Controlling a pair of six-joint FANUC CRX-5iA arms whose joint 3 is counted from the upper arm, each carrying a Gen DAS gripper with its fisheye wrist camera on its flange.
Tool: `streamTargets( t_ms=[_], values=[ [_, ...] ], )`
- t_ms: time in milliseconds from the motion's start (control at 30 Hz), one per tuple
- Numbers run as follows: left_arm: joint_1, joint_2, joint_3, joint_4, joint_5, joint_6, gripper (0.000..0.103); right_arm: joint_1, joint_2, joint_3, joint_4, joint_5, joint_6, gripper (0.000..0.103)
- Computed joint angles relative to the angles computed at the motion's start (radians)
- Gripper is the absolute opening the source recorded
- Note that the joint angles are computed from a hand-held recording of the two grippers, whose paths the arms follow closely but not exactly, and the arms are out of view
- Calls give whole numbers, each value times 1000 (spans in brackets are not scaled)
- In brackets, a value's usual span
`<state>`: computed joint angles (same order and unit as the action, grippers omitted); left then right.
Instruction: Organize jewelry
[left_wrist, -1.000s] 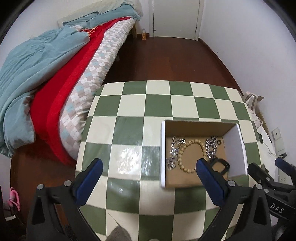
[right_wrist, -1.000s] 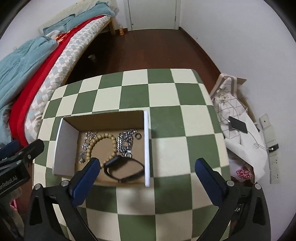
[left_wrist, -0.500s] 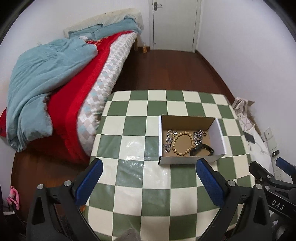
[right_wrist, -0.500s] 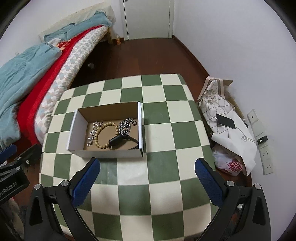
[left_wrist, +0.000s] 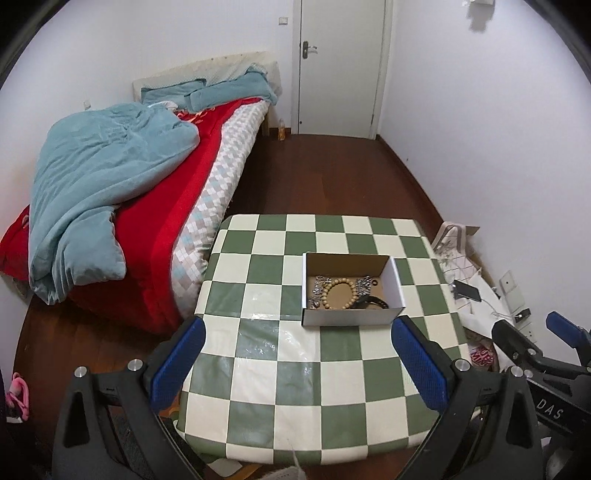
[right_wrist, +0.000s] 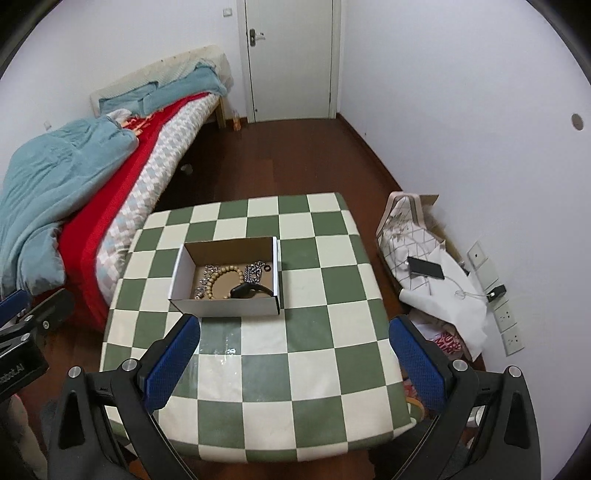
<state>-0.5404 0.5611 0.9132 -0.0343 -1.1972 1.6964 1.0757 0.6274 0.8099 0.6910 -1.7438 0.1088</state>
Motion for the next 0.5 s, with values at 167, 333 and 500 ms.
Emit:
streamTargets(
  t_ms=[167,333,500],
  values=[
    [-4,-68,-74,17,24,-14,103,50,18,65,43,-55,6,103],
    [-3,-109,-110,28,27,-12,103,89,41,133,84,-108,15,103],
    [-4,-120,-103,27,6,-22,103,116,83,233,122,-163,54,103]
  ],
)
